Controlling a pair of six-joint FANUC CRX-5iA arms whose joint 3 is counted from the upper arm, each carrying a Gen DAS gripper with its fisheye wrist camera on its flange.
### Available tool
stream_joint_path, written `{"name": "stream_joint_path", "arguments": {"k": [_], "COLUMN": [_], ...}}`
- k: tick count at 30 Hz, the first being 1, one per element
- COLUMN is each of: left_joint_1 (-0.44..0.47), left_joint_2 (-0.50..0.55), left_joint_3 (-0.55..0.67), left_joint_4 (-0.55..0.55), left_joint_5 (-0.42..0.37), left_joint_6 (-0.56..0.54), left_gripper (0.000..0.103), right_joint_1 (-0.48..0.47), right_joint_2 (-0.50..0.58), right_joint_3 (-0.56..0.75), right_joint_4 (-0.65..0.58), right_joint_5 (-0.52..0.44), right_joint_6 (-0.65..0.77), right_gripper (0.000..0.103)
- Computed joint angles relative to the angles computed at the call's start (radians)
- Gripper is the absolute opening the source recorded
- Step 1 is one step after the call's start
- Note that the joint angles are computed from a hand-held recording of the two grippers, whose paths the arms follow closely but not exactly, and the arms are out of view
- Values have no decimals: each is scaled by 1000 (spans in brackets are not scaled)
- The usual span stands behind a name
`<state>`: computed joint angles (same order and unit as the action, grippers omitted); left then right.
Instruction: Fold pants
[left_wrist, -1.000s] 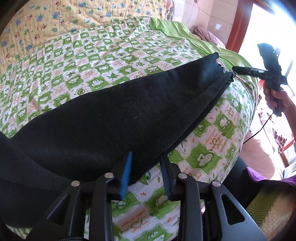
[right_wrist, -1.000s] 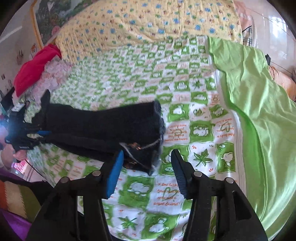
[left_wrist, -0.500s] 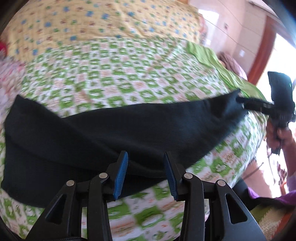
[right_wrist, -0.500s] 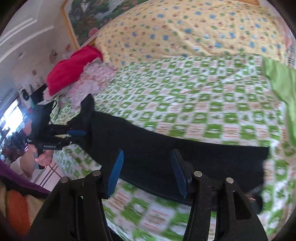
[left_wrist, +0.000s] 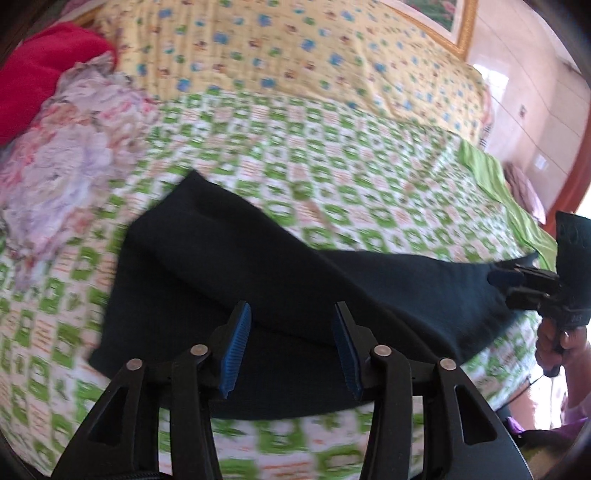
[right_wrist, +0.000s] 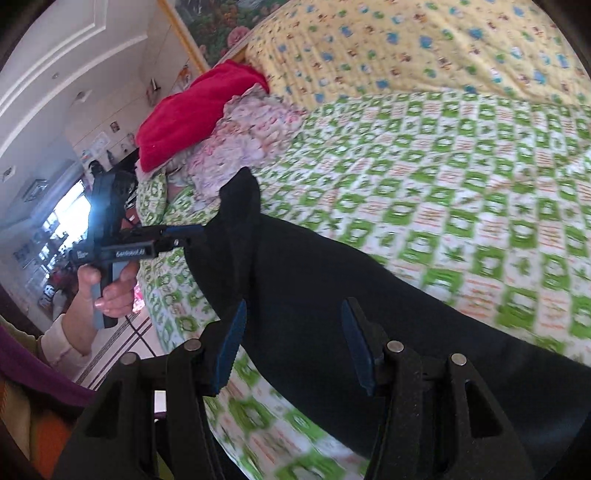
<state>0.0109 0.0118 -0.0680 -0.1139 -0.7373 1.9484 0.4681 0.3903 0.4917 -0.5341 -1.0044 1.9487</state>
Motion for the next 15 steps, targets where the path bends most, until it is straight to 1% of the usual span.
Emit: {"name": "stream_joint_path", "arguments": {"k": [2, 6, 7, 9, 11, 12, 13, 15], "left_joint_1": [15, 76, 105, 134, 183, 196, 218, 244], "left_joint_2": [-7, -13, -13, 0, 16, 26, 45, 82], "left_joint_3": [12, 22, 18, 33, 32, 38, 47, 71], "left_joint_4": [-34, -20, 16, 40, 126, 151, 188, 244], "left_joint_5": [-23, -35, -27, -34, -20, -20, -21, -40], "left_joint_6": [8, -65, -122, -169, -291, -334, -399, -474], "left_gripper": [51, 56, 56, 57, 62, 63, 64, 64], "right_joint_1": [7, 20, 24, 28, 33, 36, 38, 43], "right_joint_2": [28, 86, 104, 132, 166, 183, 204, 245], "right_joint_3": [36, 111, 134, 173, 221, 245, 275, 335], "right_joint_4": [-9, -26, -29, -37, -41, -40, -41, -41], "right_joint_5": [-21, -65, -79, -102, -131, -143, -161, -196], "right_joint_6": [-8, -31, -37, -44, -57, -65, -75, -97], "right_gripper": [55, 55, 55, 55, 55, 55, 55, 55]}}
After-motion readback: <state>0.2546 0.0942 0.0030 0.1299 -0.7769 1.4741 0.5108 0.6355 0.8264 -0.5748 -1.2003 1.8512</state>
